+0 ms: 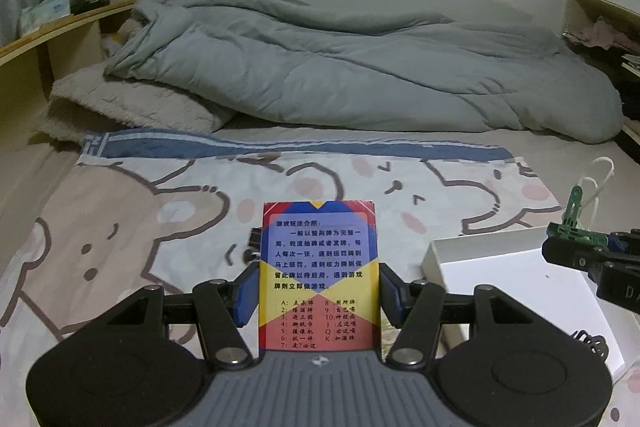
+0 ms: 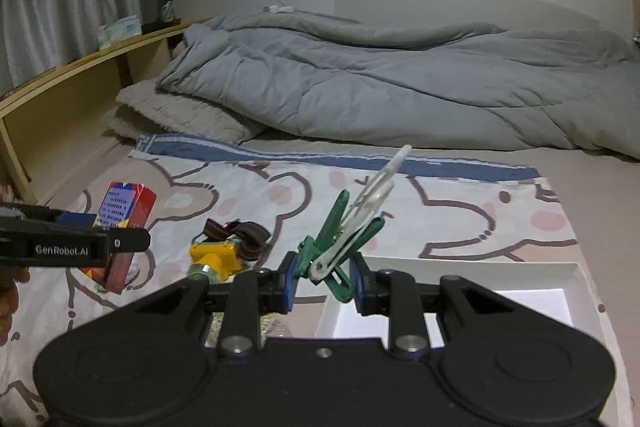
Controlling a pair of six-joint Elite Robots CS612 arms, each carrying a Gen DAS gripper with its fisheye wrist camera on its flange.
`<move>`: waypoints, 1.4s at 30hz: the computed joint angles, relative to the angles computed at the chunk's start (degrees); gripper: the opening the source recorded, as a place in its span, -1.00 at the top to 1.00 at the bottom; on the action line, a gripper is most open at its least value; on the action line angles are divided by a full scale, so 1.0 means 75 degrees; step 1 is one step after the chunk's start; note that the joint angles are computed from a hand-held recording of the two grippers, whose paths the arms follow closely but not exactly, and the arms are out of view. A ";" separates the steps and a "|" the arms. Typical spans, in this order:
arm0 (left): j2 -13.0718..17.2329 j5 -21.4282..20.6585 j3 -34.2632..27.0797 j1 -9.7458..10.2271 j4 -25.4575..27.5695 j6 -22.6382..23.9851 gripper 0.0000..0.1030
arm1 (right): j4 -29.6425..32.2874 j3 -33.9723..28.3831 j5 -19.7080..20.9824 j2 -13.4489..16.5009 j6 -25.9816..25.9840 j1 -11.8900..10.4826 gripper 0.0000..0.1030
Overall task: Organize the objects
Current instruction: 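Carry the clothespin over the white tray with the right tool while the left tool carries the card box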
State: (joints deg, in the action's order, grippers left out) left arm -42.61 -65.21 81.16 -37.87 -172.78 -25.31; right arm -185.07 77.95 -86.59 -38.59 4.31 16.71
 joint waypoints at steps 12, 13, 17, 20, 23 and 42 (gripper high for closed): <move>0.0271 -0.0092 -0.0468 -0.0256 -0.0175 0.0368 -0.17 | -0.0520 0.0551 -0.0180 -0.0264 0.0471 -0.0298 0.46; 0.0293 -0.0132 -0.0508 -0.0275 -0.0180 0.0387 -0.17 | -0.0556 0.0600 -0.0208 -0.0285 0.0478 -0.0325 0.46; 0.0397 -0.0328 -0.0654 -0.0350 -0.0268 0.0513 -0.17 | -0.0659 0.0800 -0.0244 -0.0370 0.0542 -0.0441 0.46; 0.0468 -0.0612 -0.0756 -0.0402 -0.0251 0.0632 -0.17 | -0.0605 0.0954 -0.0218 -0.0442 0.0503 -0.0545 0.46; 0.0517 -0.0969 -0.0824 -0.0434 -0.0145 0.0627 -0.17 | -0.0281 0.1098 -0.0329 -0.0540 0.0392 -0.0635 0.46; 0.0782 -0.1457 -0.1279 -0.0469 0.0429 0.0641 -0.17 | 0.3123 0.1670 -0.0390 -0.0887 -0.0044 -0.1196 0.46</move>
State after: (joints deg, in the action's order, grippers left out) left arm -36.74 -76.14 71.56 -41.39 -169.56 -20.50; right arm -161.65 90.47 -89.51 -45.24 3.99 7.73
